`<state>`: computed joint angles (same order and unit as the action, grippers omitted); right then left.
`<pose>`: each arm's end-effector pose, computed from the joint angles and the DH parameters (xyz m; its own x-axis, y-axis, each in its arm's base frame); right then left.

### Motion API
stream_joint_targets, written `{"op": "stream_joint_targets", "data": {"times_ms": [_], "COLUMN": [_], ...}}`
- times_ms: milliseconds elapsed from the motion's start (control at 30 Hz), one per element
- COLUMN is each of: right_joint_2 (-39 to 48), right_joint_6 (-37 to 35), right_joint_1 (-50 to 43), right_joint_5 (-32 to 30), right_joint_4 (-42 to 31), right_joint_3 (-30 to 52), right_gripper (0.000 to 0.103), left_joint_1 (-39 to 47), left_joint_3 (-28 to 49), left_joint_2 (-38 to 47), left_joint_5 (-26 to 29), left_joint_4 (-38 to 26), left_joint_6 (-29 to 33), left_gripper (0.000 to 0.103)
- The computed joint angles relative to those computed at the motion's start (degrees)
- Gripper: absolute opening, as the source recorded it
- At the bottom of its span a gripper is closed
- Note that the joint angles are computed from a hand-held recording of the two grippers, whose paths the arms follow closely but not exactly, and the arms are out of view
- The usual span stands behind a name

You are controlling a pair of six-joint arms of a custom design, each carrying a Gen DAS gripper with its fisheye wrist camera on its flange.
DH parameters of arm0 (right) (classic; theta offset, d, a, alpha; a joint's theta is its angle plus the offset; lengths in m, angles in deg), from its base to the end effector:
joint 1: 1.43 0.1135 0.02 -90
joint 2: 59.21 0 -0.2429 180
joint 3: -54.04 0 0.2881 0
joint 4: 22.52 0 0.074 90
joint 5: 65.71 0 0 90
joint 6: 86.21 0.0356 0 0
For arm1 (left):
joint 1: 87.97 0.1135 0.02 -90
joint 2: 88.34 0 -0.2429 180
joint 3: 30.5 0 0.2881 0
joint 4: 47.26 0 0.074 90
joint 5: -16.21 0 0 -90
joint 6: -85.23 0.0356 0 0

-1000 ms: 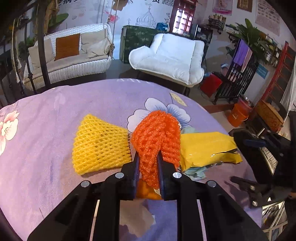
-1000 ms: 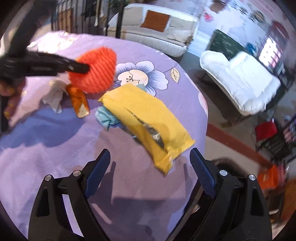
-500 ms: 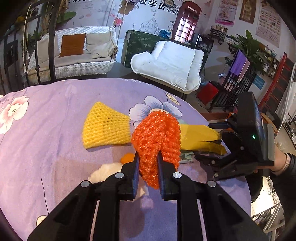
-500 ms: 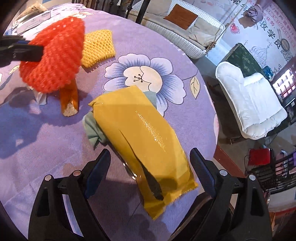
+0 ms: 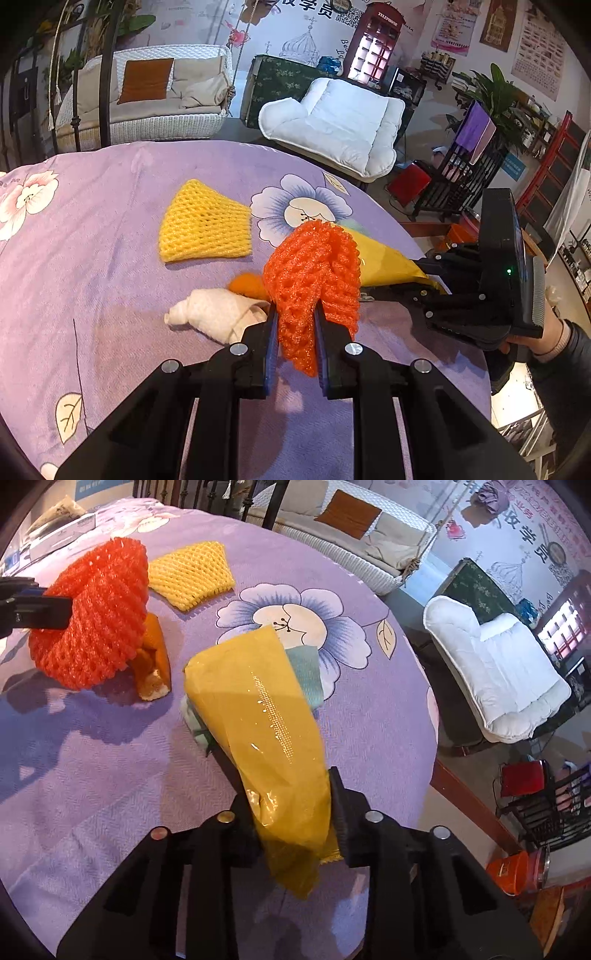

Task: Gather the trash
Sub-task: 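Carry both items to the bin while the right tool releases the yellow packet inside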

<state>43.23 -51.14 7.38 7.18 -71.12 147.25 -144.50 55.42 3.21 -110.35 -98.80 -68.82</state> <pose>0.4077 0.0738 0.2130 -0.2341 -0.8279 -0.5097 -0.8577 0.4228 -0.2927 0.2211 -0.2960 0.2418 -0.6451 -0.3338 -0.6873 -0.2014 0.9420 -0.2685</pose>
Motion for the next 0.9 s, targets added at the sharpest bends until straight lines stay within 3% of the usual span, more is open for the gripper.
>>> {"op": "stream_joint_targets", "data": {"times_ms": [267,667,900], "right_joint_2": [-6.34,-13.50,-13.10], "right_joint_6": [6.18,17.16,18.87], "right_joint_1": [-4.32,-18.30,-25.52], "right_joint_5": [-5.96,-16.11,-16.04], "right_joint_4": [0.26,-1.45,-0.93], "right_joint_3": [-6.16,-11.20,-11.45], "right_gripper": [0.020,0.020,0.020], "left_joint_1": [-2.55,-6.34,-7.33], "left_joint_3": [1.97,11.78,21.47], "left_joint_2": [1.53,9.78,18.26], "left_joint_5": [-1.20,-0.92,2.45], "left_joint_4": [0.68,3.65,5.70], "left_joint_6": [-0.64,3.64,8.74], "left_gripper": [0.018,0.018,0.018]}}
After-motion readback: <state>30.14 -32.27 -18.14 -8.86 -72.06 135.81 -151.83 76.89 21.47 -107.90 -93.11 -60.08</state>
